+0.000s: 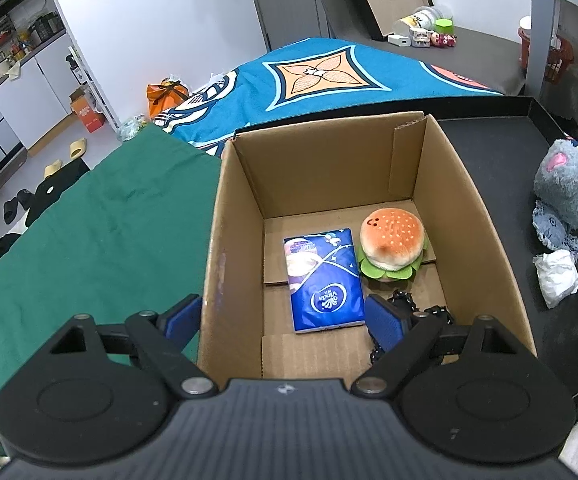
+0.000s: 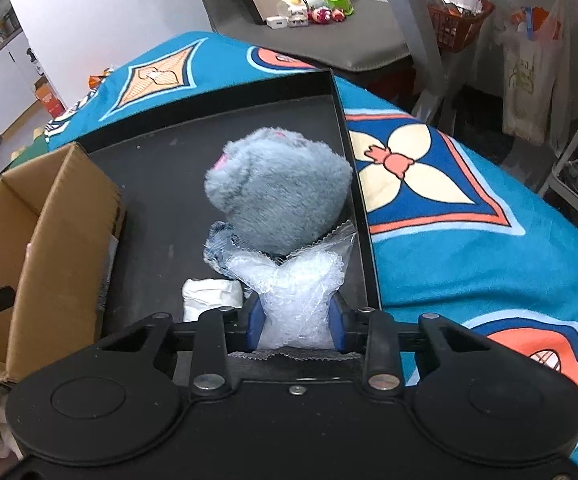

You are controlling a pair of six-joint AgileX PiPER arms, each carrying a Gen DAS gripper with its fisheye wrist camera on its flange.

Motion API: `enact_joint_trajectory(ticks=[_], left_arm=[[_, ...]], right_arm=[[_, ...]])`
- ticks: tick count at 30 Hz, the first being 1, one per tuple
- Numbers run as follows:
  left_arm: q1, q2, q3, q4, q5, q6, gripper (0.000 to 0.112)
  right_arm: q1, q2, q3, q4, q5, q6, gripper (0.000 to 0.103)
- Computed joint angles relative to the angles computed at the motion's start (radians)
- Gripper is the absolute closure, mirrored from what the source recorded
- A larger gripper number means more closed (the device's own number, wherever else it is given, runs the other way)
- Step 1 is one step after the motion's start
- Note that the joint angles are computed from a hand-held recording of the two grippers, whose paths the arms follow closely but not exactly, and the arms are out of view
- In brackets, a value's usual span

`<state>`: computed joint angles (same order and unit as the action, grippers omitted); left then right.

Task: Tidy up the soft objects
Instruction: 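Lift the plastic bag with the right gripper over the box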

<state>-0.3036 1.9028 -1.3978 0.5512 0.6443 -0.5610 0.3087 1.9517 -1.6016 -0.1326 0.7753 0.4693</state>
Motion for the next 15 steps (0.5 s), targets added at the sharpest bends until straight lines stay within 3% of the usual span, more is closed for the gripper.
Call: enact_joint_trajectory(ticks=[4,15], left_arm=[[0.011,-0.013,0.014,-0.012,-0.013,0.007,0.026],[0.04,-0.051,0.068,-0.029,-0.07,0.032,0.026]], right_arm=[[-0.003,-0.008,-0.013,0.049,0.005,-0.018,0.071],[0.055,-0.002,-0.084,0.007,0.03,0.0,0.071]])
